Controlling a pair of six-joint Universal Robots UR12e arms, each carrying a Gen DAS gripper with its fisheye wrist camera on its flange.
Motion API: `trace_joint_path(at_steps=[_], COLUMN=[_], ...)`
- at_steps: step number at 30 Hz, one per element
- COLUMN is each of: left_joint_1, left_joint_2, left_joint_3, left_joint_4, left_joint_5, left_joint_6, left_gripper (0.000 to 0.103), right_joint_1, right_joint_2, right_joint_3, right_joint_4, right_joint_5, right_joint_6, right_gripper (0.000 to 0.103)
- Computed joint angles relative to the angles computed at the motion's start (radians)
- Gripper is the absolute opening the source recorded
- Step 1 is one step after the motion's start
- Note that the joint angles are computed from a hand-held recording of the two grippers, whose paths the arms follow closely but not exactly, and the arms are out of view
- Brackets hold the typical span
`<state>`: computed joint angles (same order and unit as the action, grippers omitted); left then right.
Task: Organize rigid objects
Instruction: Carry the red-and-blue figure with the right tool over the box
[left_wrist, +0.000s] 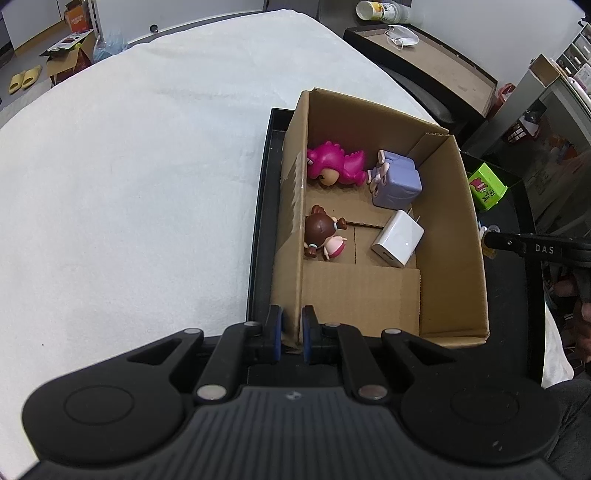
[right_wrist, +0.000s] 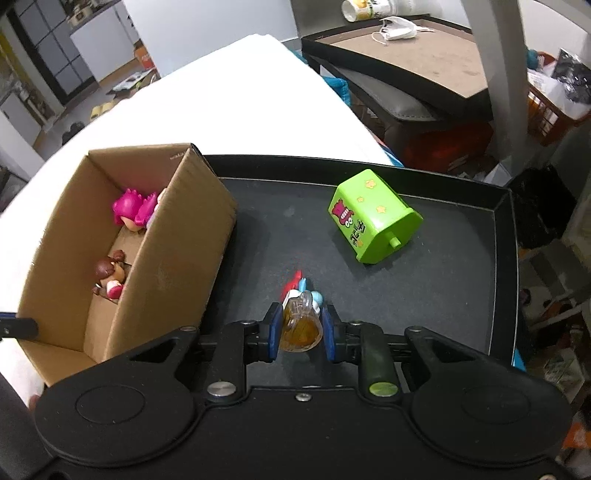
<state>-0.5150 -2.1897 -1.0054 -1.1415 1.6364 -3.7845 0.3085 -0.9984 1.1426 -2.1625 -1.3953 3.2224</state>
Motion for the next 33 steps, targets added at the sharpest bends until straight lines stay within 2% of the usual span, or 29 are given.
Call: trace_joint_path(at_steps=[7,15,23,33], left_joint_1=[0.001,0.003,0.009,0.01], left_joint_2=[0.006,0.011,0.019,0.022], left_joint_3=[-0.012,-0.021,-0.037,-0.046], left_joint_4=[0.017,0.029,0.05,0.064], left_joint_5=[-0.004,-0.012,-0.027,-0.035], left_joint_6=[0.003,-0.001,0.005,0.017], left_gripper=[0.01,0.01,0.01,0.01], right_joint_1=[-0.007,-0.002,0.014,0.036], right_joint_2=[-0.034,-0.047,-0.037,0.007], right_joint_3=[0.039,0.034,-0.018,-0.128], right_joint_4=[-0.027,-0.029,-0.049,-0.051], right_joint_5=[0.021,0.012,0.003,0.038], right_joint_6=[0.064,0.067,0.062,0.04], right_gripper=[0.022,0.022,0.022,0.022])
